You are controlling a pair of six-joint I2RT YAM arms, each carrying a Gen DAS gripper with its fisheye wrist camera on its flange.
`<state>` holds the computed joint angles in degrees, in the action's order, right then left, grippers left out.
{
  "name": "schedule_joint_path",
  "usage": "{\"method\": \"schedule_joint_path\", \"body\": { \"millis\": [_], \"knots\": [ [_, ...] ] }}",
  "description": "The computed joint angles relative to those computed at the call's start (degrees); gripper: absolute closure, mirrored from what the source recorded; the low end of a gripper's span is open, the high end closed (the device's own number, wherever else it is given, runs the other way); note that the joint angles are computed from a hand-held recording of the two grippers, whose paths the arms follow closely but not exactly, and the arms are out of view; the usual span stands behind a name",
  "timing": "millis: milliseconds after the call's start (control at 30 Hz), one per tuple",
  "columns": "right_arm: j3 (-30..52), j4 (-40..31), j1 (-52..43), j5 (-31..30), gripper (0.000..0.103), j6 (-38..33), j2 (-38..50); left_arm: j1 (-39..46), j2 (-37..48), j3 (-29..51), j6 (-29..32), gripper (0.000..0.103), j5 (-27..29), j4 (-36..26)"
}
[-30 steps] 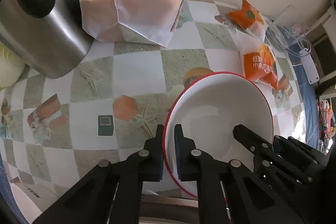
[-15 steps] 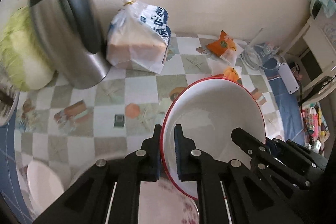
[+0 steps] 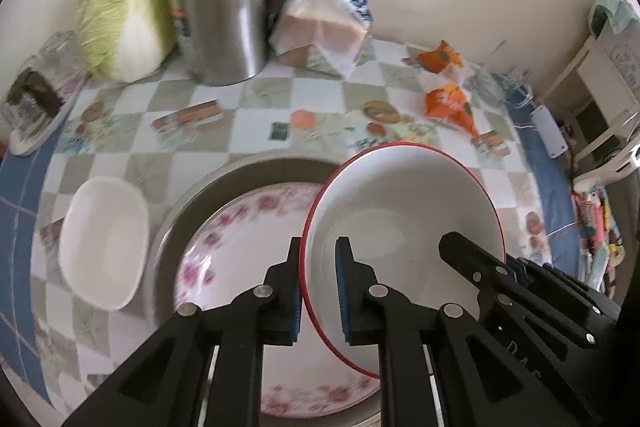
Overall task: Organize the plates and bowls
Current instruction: 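Lift the red-rimmed bowl with both grippers and carry it over the basin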
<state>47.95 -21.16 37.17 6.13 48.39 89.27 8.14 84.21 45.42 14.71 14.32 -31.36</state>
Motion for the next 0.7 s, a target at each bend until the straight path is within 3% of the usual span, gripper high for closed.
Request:
{"method": "schedule_joint_path", "body": {
  "millis": [333,700],
  "knots": [
    [-1.91,2.3,9.05,4.38,0.09,9.8,-0.04,8.51,-3.65,-4.68,6.78,0.089,3.06,0.01],
    [-0.14,3.93,11.86,5.67,0.09,11.45,3.56,12.01,-0.92,-4.32,8.0,0.087,4.31,1.41]
  ]
}}
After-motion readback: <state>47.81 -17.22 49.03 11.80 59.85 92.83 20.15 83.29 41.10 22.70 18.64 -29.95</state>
